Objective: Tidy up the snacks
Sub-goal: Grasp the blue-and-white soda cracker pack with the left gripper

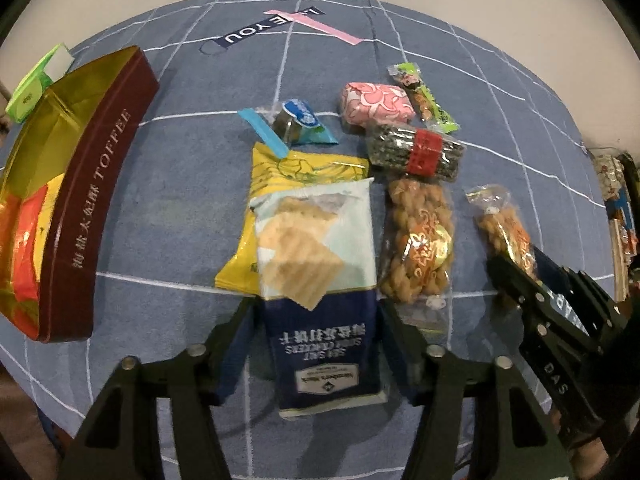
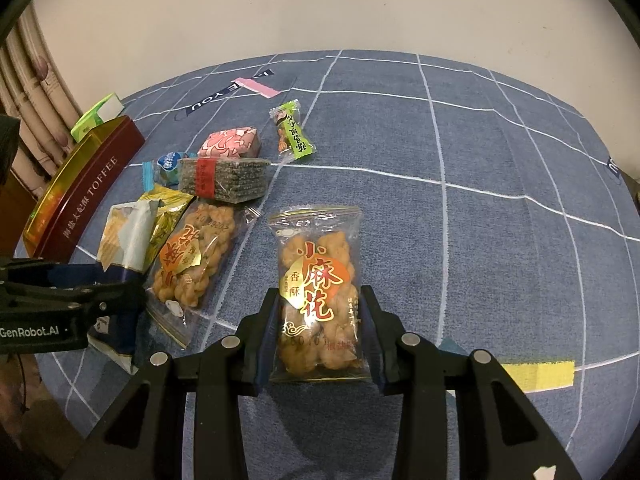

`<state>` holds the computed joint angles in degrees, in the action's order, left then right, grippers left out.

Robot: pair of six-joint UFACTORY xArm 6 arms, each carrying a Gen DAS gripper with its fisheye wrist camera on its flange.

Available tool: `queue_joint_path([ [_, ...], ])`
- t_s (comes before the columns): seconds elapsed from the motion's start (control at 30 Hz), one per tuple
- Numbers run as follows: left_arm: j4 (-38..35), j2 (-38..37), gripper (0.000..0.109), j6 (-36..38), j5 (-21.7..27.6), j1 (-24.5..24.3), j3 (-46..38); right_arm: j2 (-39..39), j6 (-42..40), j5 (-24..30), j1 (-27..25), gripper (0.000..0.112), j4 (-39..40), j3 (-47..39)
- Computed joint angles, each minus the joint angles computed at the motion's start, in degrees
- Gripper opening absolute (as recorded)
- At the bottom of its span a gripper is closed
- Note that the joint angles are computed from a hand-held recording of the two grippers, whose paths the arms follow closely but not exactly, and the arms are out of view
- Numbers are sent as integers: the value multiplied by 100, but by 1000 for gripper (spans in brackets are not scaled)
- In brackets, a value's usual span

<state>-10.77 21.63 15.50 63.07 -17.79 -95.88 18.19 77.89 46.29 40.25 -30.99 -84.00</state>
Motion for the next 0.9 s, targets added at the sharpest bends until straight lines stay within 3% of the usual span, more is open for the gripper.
queue_joint_path([
  [0.53,-226,-399,51,772,-7,205,425,309,-127,584,71,36,61,-511],
  [0.9,-489,-555,51,1225,316,385,336,488,-153,894,114,36,82,-810],
])
